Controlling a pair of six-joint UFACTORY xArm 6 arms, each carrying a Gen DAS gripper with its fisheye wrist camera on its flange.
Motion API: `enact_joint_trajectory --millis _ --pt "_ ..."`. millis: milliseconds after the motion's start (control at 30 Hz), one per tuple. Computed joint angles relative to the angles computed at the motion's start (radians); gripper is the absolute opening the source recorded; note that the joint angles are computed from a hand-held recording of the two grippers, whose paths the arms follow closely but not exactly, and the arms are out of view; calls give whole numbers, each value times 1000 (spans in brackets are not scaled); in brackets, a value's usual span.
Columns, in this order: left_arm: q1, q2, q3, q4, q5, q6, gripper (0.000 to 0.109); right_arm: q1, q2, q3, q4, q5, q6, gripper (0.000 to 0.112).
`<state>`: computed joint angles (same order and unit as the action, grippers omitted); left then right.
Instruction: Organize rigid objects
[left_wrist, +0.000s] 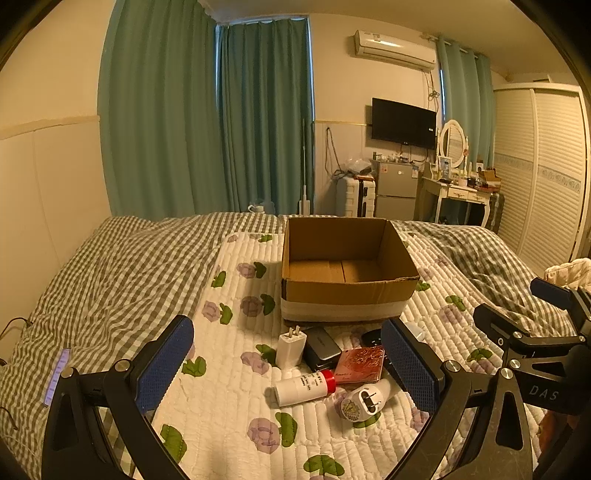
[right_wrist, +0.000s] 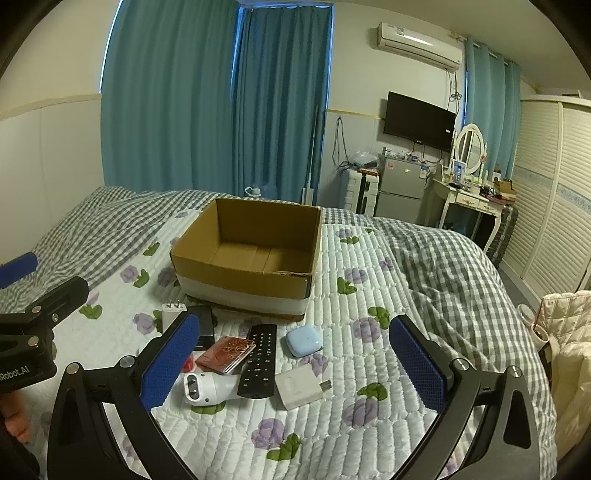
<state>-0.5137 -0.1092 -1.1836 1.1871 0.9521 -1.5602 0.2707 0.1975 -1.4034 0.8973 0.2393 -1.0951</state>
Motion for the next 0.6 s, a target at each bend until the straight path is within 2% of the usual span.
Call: enact_joint_trajectory --millis 167,300,433,500,600 --pt "31 47 -31 -88 -6 58 103 -21 38 -41 -85 42 43 103" --pt "72 94 -35 -201 -33 112 103 -39 113 -101 -239 81 146 103" --pt "87 161 -51 -292 -59 165 103 -70 209 -202 -373 224 250 103" --pt "94 191 -52 -330 -113 191 101 -82 248 -258 -402 296 294 103" --pt "93 247 -79 -386 -171 253 99 -96 289 -309 -428 344 352 103"
